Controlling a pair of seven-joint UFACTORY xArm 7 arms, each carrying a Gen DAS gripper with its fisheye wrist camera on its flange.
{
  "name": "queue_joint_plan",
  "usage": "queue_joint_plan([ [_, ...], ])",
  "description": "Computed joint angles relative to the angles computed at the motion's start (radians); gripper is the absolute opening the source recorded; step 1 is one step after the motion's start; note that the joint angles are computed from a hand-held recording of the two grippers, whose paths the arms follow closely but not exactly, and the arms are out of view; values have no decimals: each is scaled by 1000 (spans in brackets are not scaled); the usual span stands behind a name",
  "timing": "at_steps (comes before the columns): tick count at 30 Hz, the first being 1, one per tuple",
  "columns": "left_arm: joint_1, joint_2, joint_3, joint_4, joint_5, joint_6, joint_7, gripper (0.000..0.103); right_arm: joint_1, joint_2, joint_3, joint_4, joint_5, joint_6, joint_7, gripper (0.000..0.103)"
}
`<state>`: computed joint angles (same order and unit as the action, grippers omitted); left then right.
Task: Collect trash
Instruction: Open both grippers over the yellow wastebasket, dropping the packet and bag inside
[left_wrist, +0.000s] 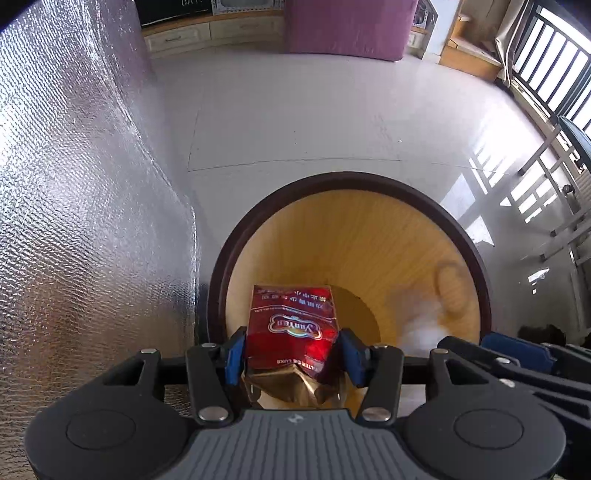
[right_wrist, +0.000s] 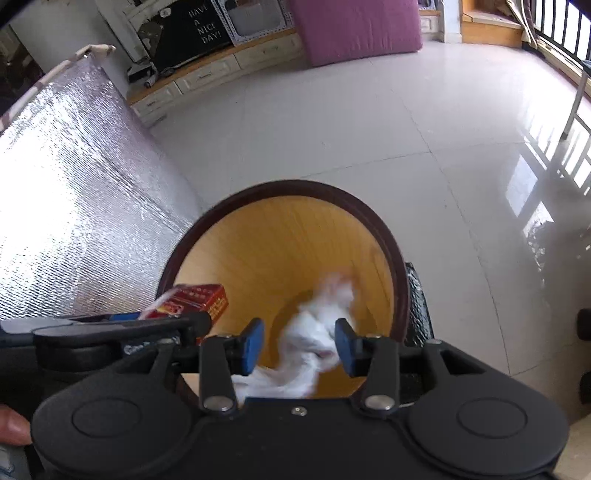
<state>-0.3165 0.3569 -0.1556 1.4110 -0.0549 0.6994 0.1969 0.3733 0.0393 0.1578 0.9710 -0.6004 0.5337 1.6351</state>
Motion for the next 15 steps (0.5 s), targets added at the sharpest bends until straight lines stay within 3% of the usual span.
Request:
queue_joint_plan([
  [4, -7, 18, 5, 12, 5, 17, -27, 74, 1, -5, 2, 5, -3, 27, -2, 55],
  [15, -6, 12, 7, 18, 18, 50, -24, 75, 4, 0, 7, 28, 53, 110, -71, 58],
])
